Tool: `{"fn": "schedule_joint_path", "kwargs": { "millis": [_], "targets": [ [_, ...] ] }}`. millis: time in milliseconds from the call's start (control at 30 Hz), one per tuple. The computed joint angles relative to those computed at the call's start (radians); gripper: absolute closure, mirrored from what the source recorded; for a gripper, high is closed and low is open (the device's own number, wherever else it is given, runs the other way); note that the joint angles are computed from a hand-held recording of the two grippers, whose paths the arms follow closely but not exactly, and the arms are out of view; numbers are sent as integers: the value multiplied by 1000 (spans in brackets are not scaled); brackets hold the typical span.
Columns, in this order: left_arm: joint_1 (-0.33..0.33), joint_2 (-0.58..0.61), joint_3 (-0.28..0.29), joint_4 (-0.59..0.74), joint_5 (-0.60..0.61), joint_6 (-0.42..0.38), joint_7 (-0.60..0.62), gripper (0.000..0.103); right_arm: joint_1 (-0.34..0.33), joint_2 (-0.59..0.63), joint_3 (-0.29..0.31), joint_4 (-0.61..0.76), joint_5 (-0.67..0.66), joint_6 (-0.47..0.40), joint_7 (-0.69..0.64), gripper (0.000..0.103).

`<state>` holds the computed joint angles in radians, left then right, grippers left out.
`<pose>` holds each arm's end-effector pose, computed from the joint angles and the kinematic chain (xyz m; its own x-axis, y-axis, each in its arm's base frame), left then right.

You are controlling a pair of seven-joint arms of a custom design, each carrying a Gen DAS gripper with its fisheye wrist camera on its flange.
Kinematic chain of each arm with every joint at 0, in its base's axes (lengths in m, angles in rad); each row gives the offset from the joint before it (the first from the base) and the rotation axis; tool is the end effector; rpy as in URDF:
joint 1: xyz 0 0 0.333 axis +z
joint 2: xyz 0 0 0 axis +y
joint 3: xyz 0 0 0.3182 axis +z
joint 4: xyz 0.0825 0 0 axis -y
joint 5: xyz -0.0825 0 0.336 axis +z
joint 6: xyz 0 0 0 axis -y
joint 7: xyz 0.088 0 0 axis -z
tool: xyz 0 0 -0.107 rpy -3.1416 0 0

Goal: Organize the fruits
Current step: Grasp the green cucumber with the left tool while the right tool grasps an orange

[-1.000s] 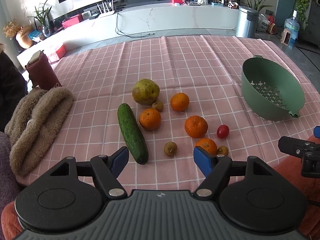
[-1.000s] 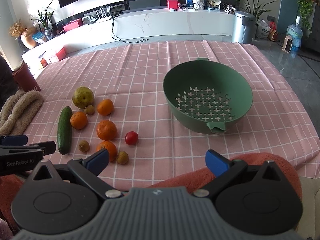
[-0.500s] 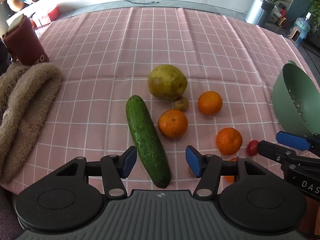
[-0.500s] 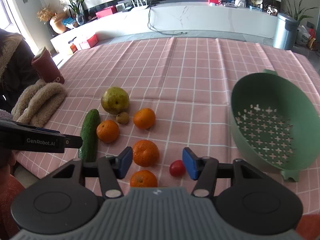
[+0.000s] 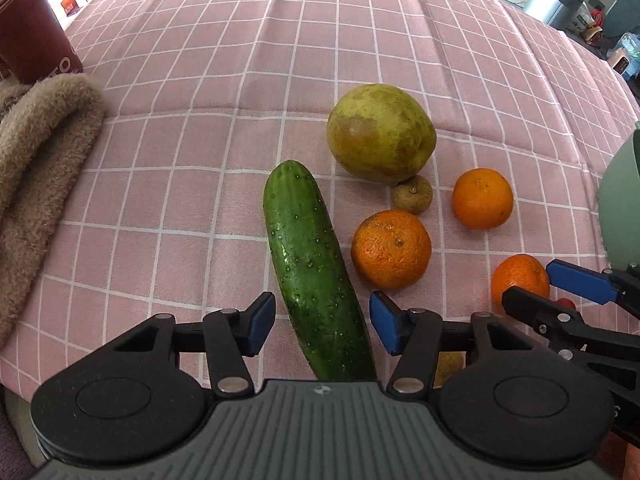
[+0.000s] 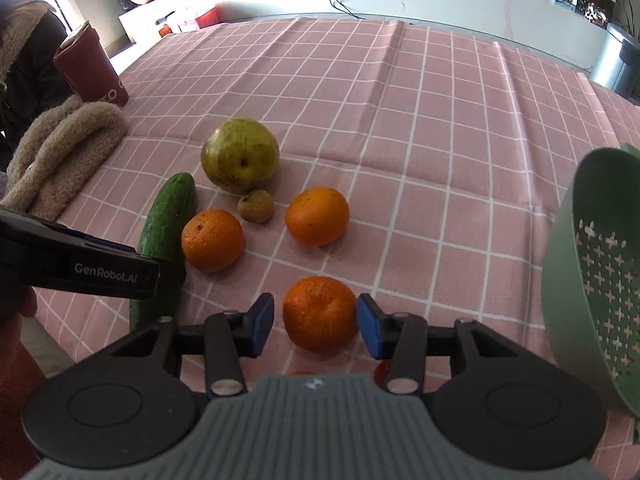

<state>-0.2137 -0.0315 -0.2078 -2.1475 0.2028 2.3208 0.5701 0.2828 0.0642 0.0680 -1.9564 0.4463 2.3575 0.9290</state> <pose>0.4672 -0.2063 0.4631 0.4315 -0.8999 0.0635 -0.8654 -0.4328 -0.2527 0.5244 0.1971 0.5028 0.6833 -0.7135 -0.1547 -0.6920 -0.5654 -0.4489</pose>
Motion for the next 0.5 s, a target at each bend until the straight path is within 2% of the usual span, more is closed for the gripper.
{"fn": "schedule_joint_path", "kwargs": {
  "millis": [200,300,500],
  "targets": [
    [11,5,7,-16,-10,33,-1,46,11,28,-1,17,-72,25,16,60],
    [13,12,6,-8,17,26,-24,49,14,36,-3,18,-92,38,29,61],
    [11,19,0,-10,43,43,-84,55,14,37,-2,13,-77,57,21,63]
  ]
}}
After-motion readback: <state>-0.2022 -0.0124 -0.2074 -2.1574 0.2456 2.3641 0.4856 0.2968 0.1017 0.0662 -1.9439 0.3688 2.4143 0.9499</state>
